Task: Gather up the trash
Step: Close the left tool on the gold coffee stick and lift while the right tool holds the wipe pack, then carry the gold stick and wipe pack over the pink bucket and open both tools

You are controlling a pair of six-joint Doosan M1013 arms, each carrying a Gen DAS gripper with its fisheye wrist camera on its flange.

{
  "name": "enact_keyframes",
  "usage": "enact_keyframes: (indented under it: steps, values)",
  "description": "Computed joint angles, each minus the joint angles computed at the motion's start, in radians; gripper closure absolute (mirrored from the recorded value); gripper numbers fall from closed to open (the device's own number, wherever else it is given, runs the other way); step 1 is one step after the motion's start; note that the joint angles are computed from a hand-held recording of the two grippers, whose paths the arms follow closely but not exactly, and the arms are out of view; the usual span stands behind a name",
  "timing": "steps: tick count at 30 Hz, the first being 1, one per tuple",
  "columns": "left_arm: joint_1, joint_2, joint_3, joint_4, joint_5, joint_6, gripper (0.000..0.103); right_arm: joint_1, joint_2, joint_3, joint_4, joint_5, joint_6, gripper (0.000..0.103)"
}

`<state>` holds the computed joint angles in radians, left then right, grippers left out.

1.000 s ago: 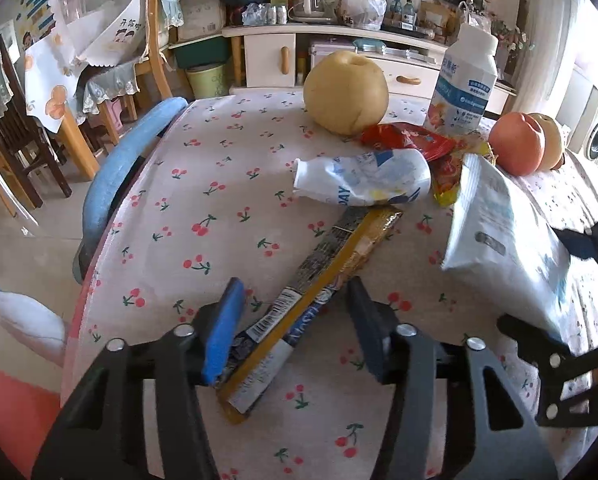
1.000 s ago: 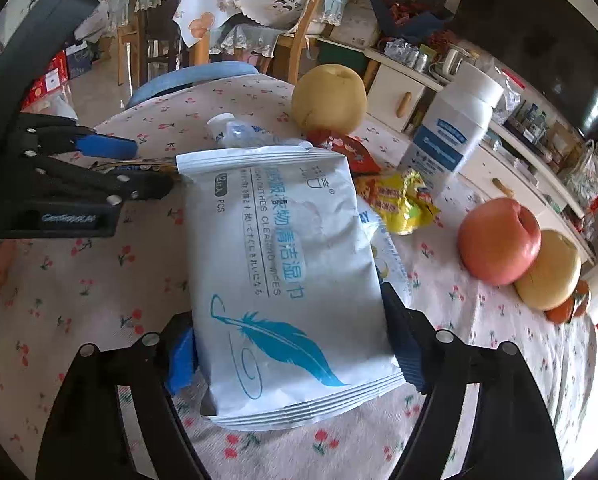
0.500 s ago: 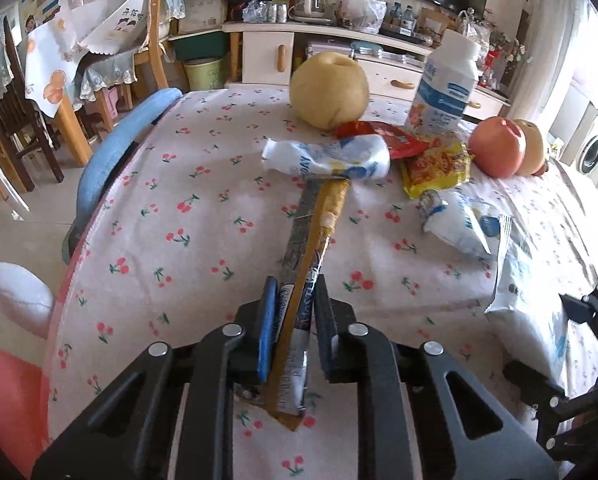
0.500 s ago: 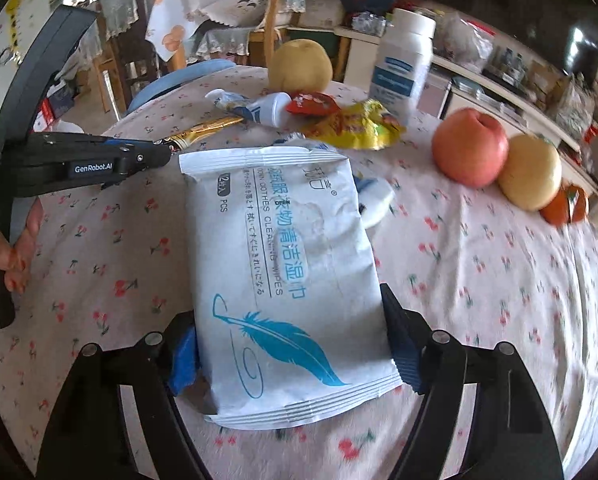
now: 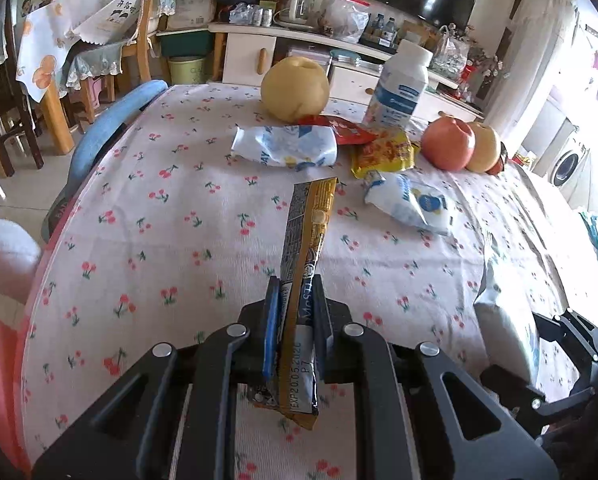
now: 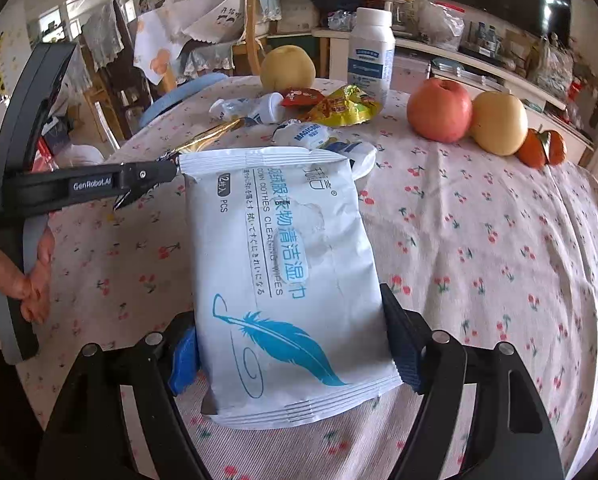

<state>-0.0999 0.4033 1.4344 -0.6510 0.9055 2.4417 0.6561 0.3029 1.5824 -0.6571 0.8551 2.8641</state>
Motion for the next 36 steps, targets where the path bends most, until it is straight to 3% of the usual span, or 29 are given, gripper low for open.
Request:
enact_keyframes:
  steps: [8,17,36]
  values:
    - [0.024,-0.044,0.051,-0.053,-0.001,0.073,0.087,0.029,-0.023,0.009,-0.029,0.006,0.079,0.027]
    - [0.07,-0.095,0.098,-0.122,-0.057,0.122,0.087,0.066,-0.022,-0.012,-0.056,0.033,0.116,0.027]
    - [0.2,-0.121,0.075,-0.193,-0.195,0.059,0.087,0.107,0.036,-0.131,-0.051,0.046,0.039,0.027]
